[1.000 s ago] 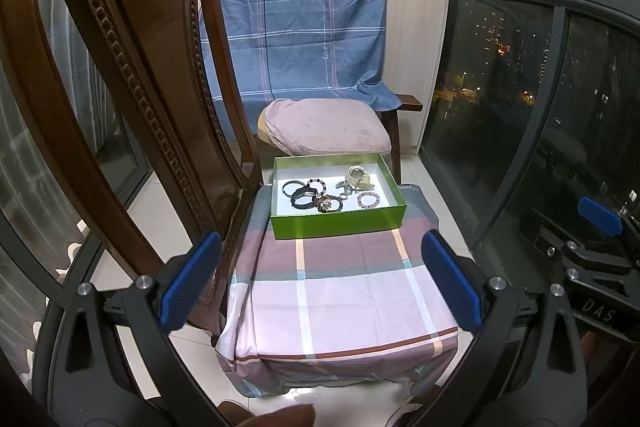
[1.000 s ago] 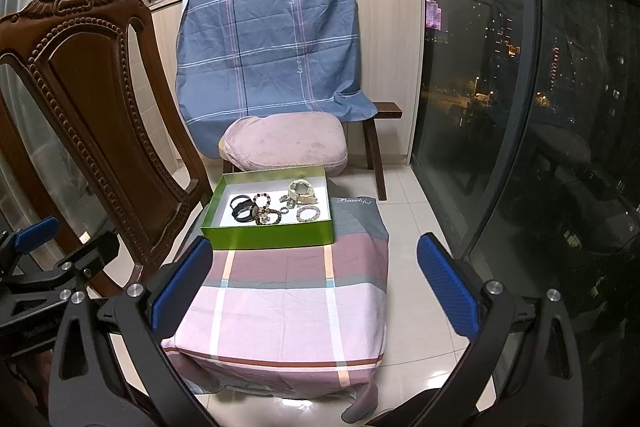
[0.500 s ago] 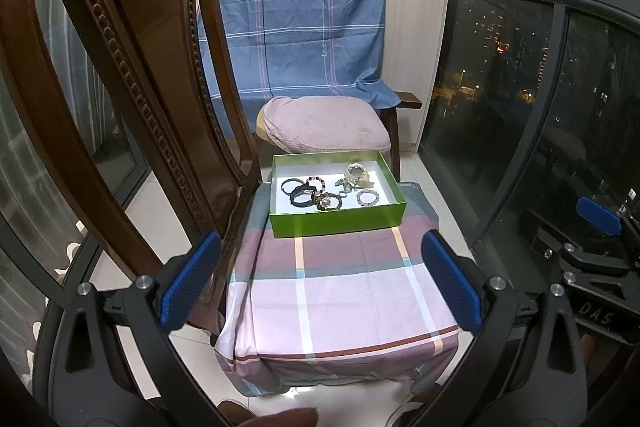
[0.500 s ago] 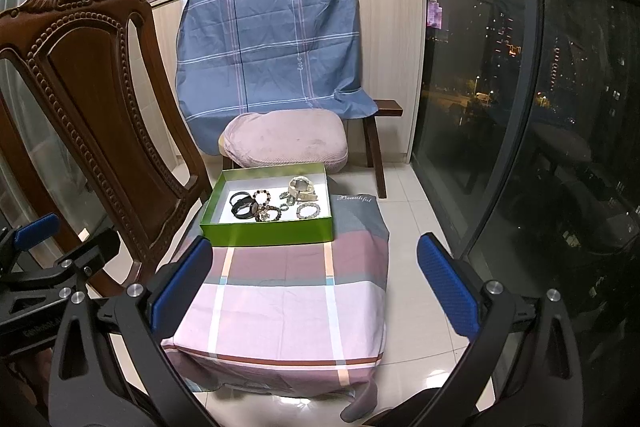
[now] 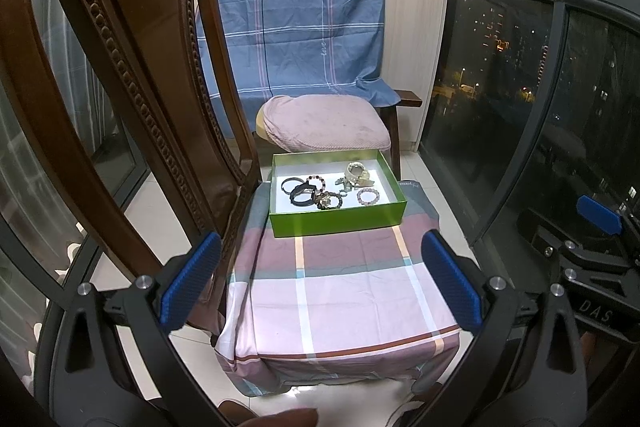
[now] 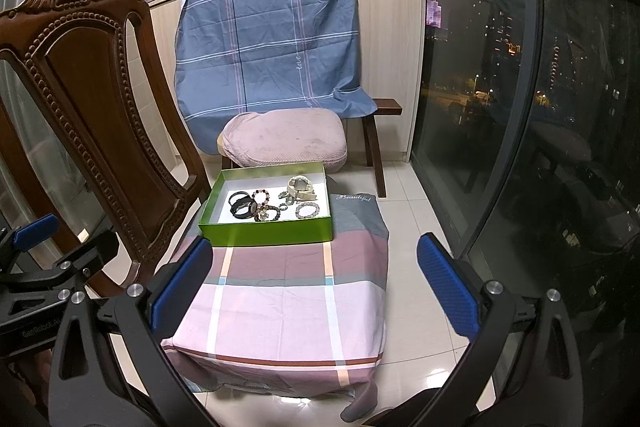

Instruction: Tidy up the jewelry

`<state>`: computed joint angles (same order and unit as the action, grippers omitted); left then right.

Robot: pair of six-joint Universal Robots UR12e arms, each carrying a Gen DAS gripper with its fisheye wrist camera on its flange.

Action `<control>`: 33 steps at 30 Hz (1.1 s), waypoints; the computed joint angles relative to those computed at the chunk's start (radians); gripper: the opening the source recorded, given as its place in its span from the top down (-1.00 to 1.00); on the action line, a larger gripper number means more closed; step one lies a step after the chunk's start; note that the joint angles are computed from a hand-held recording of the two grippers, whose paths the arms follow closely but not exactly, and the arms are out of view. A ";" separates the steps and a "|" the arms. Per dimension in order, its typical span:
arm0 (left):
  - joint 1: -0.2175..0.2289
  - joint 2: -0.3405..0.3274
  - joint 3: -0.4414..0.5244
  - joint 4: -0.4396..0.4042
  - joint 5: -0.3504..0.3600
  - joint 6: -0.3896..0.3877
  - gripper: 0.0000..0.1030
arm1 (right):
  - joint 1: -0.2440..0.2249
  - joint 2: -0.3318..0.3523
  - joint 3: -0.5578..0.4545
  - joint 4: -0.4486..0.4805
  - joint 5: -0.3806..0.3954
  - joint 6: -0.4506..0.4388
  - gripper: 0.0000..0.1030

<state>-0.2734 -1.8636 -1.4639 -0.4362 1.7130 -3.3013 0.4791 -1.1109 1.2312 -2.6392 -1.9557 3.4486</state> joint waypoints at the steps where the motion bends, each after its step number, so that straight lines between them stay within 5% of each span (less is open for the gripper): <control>1: 0.000 0.000 0.000 0.000 0.001 -0.001 -0.92 | 0.000 0.001 -0.001 0.001 0.000 -0.002 -0.93; 33: 0.000 -0.004 0.001 -0.001 -0.011 -0.002 -0.92 | -0.001 0.005 -0.009 0.013 0.005 0.000 -0.93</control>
<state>-0.2732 -1.8674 -1.4632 -0.4373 1.7023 -3.3031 0.4781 -1.1060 1.2226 -2.6266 -1.9508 3.4486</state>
